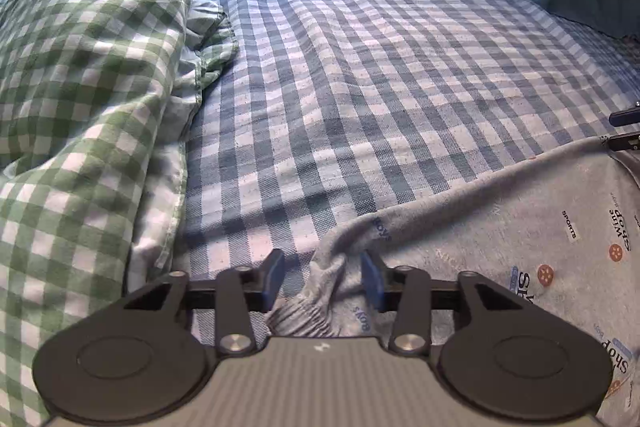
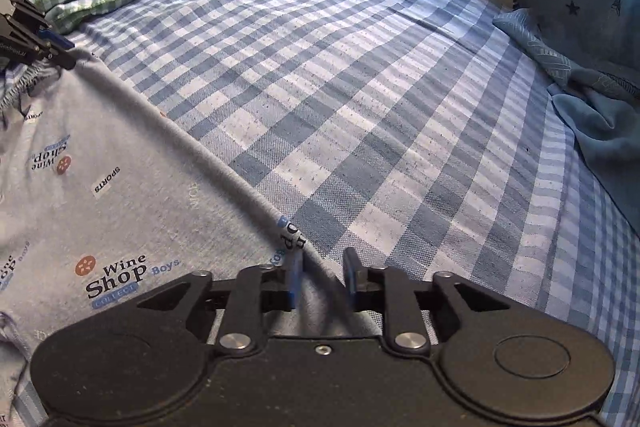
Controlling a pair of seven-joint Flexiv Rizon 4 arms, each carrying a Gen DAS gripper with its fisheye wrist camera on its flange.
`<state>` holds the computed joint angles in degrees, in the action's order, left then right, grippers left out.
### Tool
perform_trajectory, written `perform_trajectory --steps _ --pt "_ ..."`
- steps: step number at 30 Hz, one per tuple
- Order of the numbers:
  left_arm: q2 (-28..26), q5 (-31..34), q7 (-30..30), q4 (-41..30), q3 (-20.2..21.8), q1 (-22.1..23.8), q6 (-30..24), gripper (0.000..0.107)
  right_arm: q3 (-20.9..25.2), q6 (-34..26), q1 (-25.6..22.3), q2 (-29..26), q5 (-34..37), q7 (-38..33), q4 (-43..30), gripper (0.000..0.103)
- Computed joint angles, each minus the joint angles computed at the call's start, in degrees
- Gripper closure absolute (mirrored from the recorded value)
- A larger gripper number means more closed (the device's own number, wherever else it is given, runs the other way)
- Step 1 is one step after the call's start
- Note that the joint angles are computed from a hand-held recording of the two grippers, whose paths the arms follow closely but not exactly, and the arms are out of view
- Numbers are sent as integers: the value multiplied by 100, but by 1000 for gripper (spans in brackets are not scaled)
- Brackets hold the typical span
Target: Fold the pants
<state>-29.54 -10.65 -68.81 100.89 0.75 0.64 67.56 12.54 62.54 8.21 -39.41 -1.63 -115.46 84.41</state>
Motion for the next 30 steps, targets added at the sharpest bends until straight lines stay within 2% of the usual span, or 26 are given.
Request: perform_trajectory --steps 2,4,8,9,10,12,13,14,17,21,23,25,27,30 --pt "108 -125 334 120 -181 176 -7 46 182 -27 -164 -1 227 -78 -83 51" --pt "161 -180 488 129 -195 209 -179 42 282 -131 -254 -21 396 -138 -187 43" --pt "44 163 136 -110 156 -62 -456 44 186 -362 -159 -72 456 -74 -301 39" --pt "-22 250 -31 -223 242 -132 -594 53 155 -398 -124 -90 454 -34 -319 39" --pt "-69 318 -175 -326 300 -174 -758 76 122 -408 -88 -109 453 20 -330 40" --pt "-116 248 -247 -383 208 -104 -857 87 43 -455 -9 -151 421 169 -357 48" --pt "-116 305 -264 -391 209 -121 -825 93 55 -575 -14 -178 428 205 -410 66" --pt "-110 367 -268 -413 213 -143 -849 95 87 -708 -33 -195 463 230 -467 87" --pt "-5 691 -447 -394 343 -308 -754 98 18 -636 39 -73 463 361 -329 100" --pt "363 917 -387 -3 334 -327 -249 99 -21 90 73 399 416 439 339 103" --pt "641 918 -139 408 212 -237 316 99 22 605 41 787 394 371 885 103" --pt "983 622 356 1021 -135 19 1100 99 44 1112 37 1244 326 327 1514 103" --pt "1377 23 1065 1729 -735 420 1889 99 -42 1670 129 1720 132 368 2222 103" --pt "1909 -649 1865 2585 -1470 878 2737 99 -97 2165 183 2476 -154 471 3202 103"
